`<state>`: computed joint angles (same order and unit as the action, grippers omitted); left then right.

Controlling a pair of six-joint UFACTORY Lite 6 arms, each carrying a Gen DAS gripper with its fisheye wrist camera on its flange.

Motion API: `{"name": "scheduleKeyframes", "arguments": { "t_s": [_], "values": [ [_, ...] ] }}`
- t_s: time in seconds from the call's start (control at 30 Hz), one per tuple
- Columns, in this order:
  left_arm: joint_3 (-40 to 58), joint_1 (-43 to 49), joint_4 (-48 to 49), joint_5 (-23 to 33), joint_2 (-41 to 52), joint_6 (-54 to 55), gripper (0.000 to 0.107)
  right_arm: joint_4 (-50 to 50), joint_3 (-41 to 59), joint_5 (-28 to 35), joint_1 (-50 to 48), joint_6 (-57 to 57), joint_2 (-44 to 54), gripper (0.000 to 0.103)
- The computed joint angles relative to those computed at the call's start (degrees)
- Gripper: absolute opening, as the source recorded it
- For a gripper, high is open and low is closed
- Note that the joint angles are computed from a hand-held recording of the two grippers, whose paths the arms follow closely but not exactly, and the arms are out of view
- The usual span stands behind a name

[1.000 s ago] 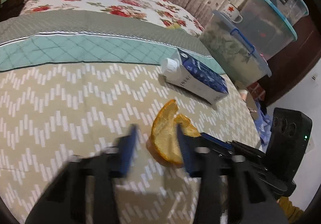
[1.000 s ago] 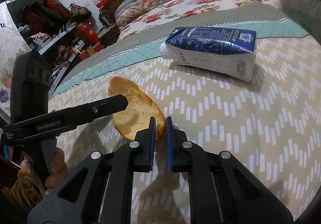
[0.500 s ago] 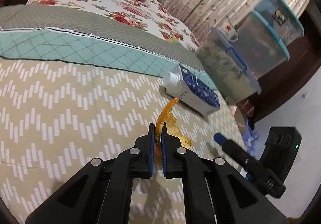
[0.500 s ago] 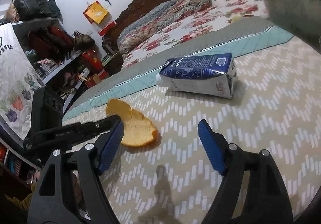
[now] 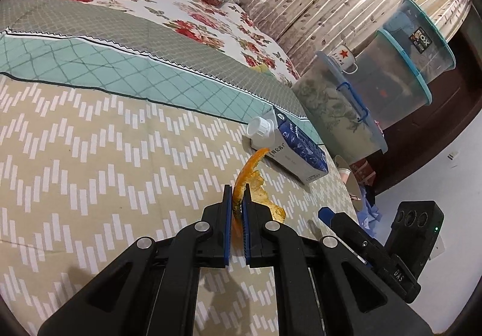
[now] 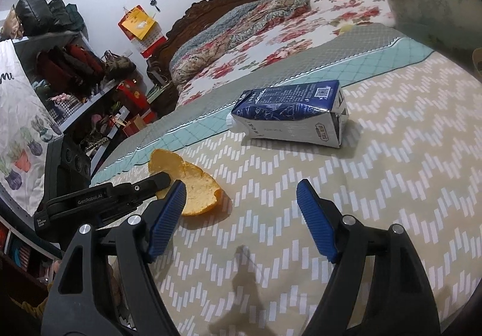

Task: Collect trash
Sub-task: 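Hold the orange peel in the left gripper above the bed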

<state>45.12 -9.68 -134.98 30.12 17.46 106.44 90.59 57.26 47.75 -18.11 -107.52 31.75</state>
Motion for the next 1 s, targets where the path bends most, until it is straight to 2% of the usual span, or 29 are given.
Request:
{"name": "scheduleKeyframes", "arguments": {
  "t_s": [1.0],
  "values": [
    [0.67, -1.74, -4.41, -2.17, 0.29, 4.24, 0.006, 0.44, -0.80, 0.53, -0.39, -0.58, -0.64, 0.076]
  ]
}}
